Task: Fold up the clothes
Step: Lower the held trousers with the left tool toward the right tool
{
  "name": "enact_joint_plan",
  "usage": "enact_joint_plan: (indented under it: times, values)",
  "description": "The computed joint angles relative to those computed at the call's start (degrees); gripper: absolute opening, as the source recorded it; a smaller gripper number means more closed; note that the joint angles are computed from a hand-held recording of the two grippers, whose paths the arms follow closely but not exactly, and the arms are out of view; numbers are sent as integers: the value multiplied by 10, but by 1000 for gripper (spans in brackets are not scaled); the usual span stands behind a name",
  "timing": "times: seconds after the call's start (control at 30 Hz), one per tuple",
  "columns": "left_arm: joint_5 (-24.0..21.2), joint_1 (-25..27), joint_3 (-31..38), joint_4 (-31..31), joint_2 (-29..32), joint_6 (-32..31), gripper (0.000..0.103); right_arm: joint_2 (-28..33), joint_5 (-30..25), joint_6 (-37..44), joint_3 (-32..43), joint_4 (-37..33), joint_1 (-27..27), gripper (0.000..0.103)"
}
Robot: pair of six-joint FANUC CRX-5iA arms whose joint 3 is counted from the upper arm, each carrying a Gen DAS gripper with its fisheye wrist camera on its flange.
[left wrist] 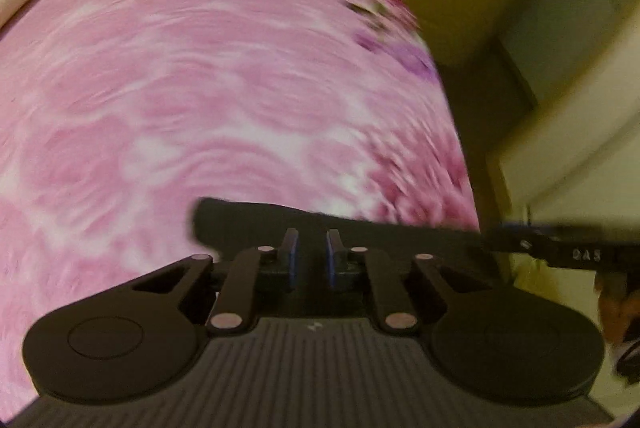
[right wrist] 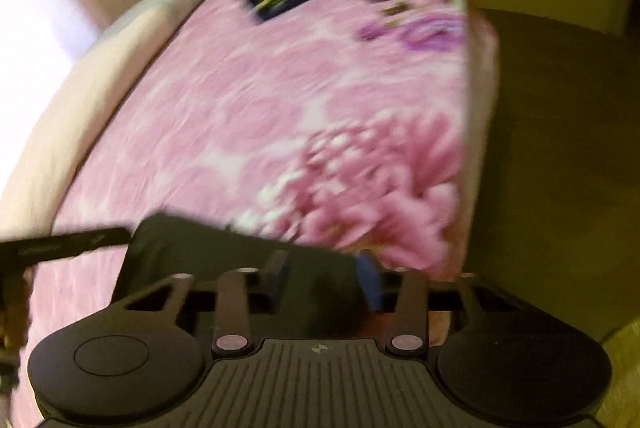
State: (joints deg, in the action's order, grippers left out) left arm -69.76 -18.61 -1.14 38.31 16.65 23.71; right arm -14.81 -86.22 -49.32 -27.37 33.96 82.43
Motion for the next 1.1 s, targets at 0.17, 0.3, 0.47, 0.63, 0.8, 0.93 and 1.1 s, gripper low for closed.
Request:
enact_joint_plan:
  times: [0.17, 0.3, 0.47, 0.63, 0.8, 0.93, 1.1]
  values:
    - [17, 16, -77, -24, -42, -107, 3, 92, 0, 184, 81, -51, -10, 39]
    - [-8, 86, -121, -41, -82, -112, 3, 140, -16, 230, 128, -66, 35, 39]
    - [-12, 132, -144, -62, -135, -73, 2, 121, 19, 209, 135, -92, 55, 39]
    - [12, 112, -148, -7, -143, -26, 5, 106, -22, 119, 123, -31, 60, 39]
    - [62, 74, -142, -63, -126, 16, 6, 115, 18, 141, 108, -32, 14, 39]
    - [58, 118, -186, -60, -157, 11, 8, 160, 37, 245, 145, -53, 42, 39]
    - [15, 148, -170, -129, -201, 83, 5, 156, 71, 225, 169, -76, 62, 39]
